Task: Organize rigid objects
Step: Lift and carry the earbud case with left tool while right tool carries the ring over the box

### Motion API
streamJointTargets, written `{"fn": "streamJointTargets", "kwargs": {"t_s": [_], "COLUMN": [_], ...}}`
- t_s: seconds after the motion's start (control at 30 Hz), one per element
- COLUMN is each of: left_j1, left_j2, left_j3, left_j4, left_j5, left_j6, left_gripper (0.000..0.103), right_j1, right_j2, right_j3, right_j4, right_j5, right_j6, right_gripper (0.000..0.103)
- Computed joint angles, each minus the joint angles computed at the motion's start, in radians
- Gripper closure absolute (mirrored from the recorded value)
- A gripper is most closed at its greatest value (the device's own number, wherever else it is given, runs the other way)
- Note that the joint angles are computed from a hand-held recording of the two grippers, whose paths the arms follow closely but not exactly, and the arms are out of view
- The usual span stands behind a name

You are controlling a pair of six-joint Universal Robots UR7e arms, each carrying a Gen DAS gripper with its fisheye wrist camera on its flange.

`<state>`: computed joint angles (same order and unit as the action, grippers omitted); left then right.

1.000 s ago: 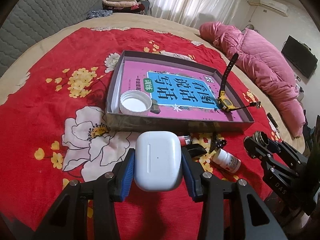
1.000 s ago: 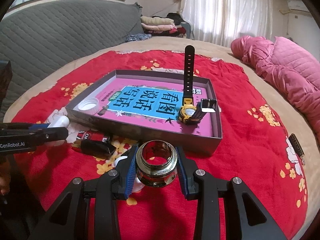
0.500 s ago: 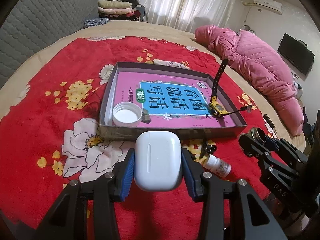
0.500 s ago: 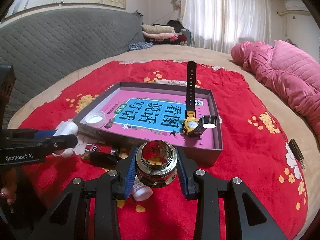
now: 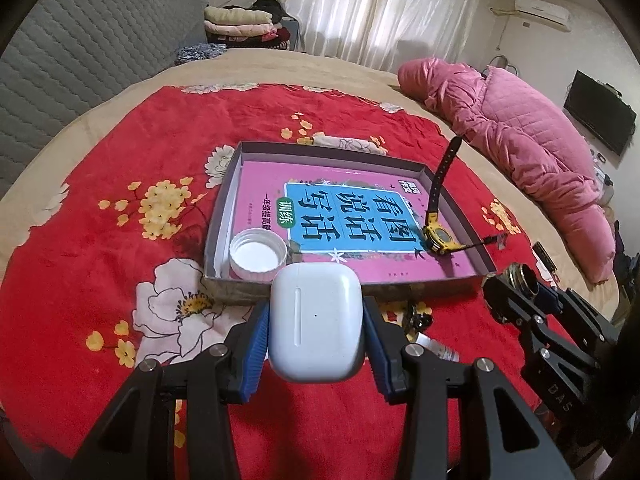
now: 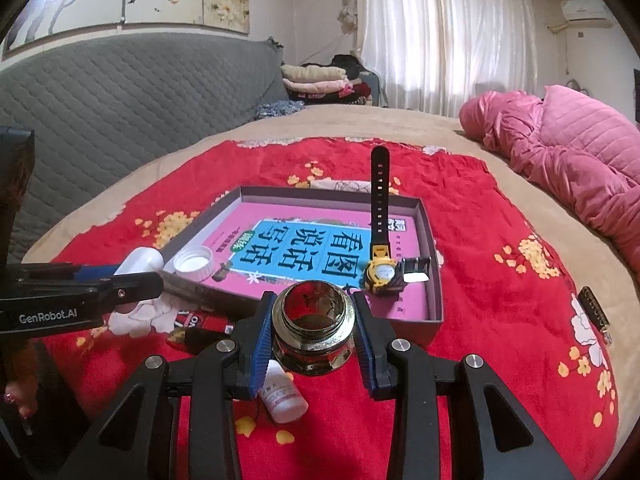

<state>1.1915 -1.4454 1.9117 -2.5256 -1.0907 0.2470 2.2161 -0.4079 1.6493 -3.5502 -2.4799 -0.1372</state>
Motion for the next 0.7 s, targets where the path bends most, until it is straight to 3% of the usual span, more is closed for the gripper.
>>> {"fn": "streamJointTargets", "kwargs": {"t_s": [0.7], "left_j1": [-0.029], "left_j2": [0.05], "left_j3": [-0.01], "left_j4": [-0.023], "left_j5": [0.048], "left_j6": [-0.013], "left_gripper": [0.059], "right_j1": [-0.025], "right_j2": [-0.001], "right_j3": [-0.013], "right_j4": [-0.128], "right_j5": [0.05], "right_j6": [-0.063], "right_gripper": [0.066]}}
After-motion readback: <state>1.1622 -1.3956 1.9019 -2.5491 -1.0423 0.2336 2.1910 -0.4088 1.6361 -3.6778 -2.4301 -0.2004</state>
